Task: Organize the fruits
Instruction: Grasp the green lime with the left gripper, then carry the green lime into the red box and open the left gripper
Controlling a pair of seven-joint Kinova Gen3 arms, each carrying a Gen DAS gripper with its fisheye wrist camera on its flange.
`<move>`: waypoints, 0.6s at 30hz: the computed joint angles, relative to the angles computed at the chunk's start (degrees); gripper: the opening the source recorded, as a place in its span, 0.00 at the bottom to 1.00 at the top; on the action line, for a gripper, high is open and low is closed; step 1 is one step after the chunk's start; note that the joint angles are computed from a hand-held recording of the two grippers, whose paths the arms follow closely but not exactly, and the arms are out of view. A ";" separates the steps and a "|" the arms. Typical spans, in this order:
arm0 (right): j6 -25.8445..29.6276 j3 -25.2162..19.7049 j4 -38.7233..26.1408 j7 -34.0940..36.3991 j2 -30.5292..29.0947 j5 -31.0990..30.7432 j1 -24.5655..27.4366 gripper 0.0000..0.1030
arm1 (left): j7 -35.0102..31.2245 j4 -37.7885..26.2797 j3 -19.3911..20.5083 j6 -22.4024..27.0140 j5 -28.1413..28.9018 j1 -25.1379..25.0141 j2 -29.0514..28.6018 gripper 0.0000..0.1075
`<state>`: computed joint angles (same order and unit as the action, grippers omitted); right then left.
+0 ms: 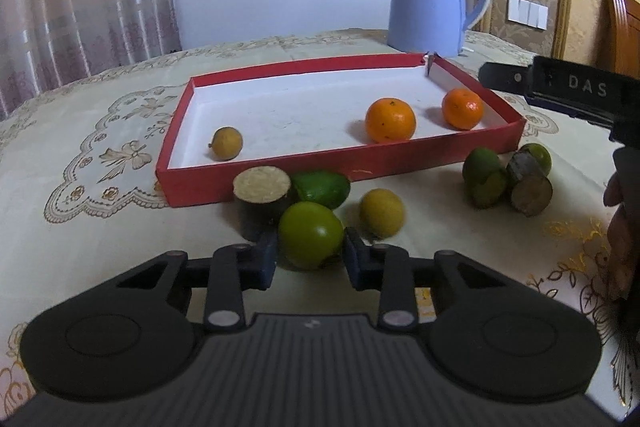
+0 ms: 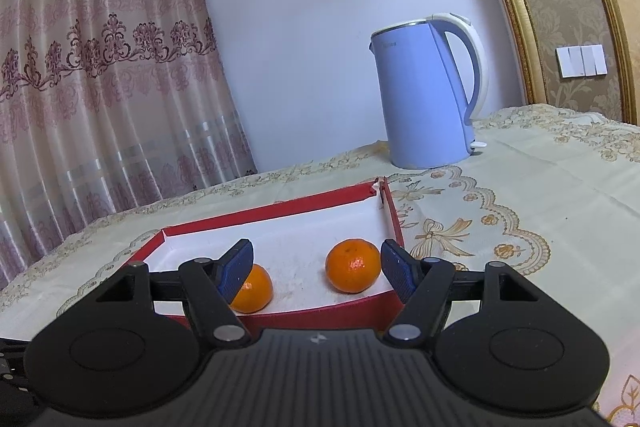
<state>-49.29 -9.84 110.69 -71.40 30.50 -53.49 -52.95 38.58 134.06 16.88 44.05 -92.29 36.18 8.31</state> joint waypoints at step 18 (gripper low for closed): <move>-0.16 0.08 -0.28 0.13 0.40 -0.82 -0.35 0.68 | -3.14 -4.24 1.06 19.58 9.34 7.54 1.31 0.28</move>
<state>-49.45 -9.76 110.41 -71.27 30.90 -54.30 -53.30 35.44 129.82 17.94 63.62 -82.95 43.73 9.61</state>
